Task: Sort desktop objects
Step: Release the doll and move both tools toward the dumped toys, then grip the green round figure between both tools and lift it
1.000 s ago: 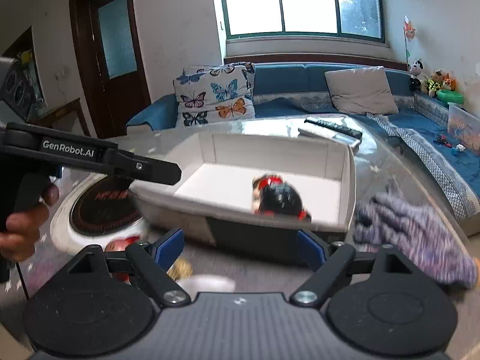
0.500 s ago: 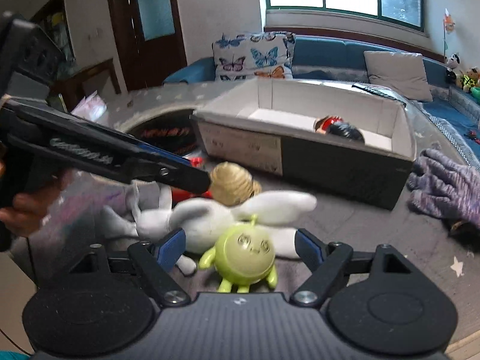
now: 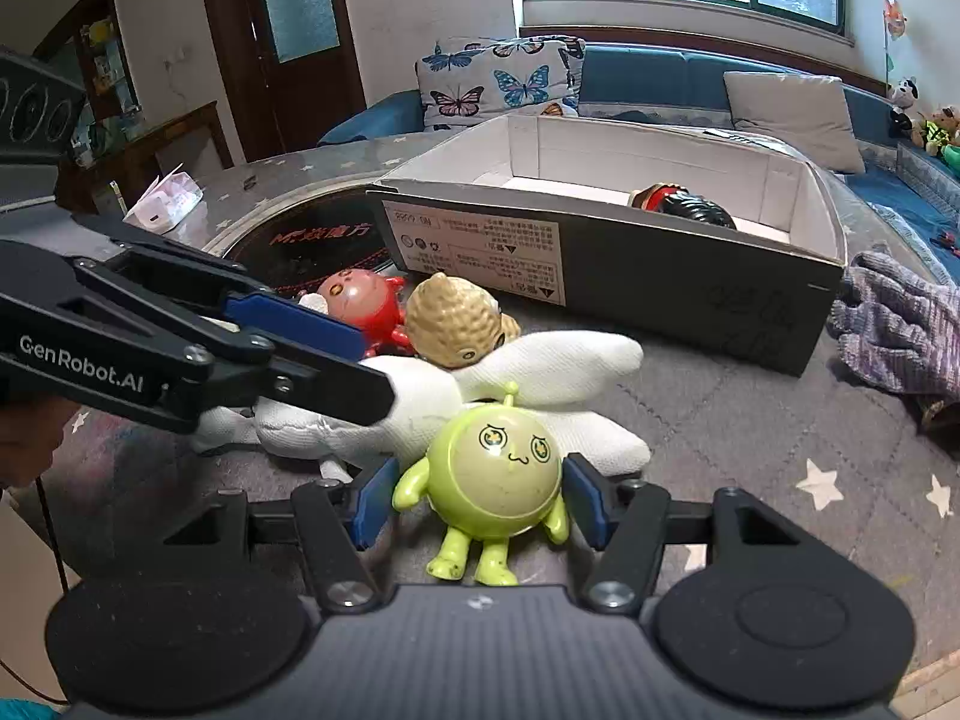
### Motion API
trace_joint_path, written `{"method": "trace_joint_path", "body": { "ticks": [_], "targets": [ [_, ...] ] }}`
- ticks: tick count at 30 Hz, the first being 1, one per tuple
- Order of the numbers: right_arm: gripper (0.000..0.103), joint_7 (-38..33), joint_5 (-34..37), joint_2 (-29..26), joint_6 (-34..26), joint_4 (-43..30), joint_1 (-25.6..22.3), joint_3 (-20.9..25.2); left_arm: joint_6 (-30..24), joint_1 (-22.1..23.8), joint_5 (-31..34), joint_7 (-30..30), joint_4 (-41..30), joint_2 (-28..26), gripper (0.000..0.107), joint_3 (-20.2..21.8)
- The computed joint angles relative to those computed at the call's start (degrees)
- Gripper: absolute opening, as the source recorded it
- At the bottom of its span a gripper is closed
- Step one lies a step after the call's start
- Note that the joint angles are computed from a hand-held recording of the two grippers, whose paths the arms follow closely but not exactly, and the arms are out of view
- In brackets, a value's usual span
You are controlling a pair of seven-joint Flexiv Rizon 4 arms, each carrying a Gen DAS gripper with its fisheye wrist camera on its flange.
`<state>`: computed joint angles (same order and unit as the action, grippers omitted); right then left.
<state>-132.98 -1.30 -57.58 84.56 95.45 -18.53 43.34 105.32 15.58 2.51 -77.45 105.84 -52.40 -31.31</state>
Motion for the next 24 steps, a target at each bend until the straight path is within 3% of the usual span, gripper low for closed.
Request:
{"method": "trace_joint_path", "body": {
  "ticks": [9, 22, 24],
  "targets": [
    [0.061, -0.4, -1.2, 0.4, 2.3, 2.0, -0.6, -0.4, -1.2, 2.3, 1.7, 2.1, -0.8, -1.7, 0.041, -5.0],
    [0.058, 0.4, -4.8, -1.4, 4.9, 3.5, -4.3, 3.4, -6.3, -1.2, -4.5, 4.0, -3.2, -2.1, 0.041, -3.6],
    [0.058, 1.1, -6.0, -1.3, 5.6, 3.9, -4.7, 3.6, -6.3, -0.1, -5.2, 4.1, -3.1, -2.5, 0.041, -5.2]
  ]
}}
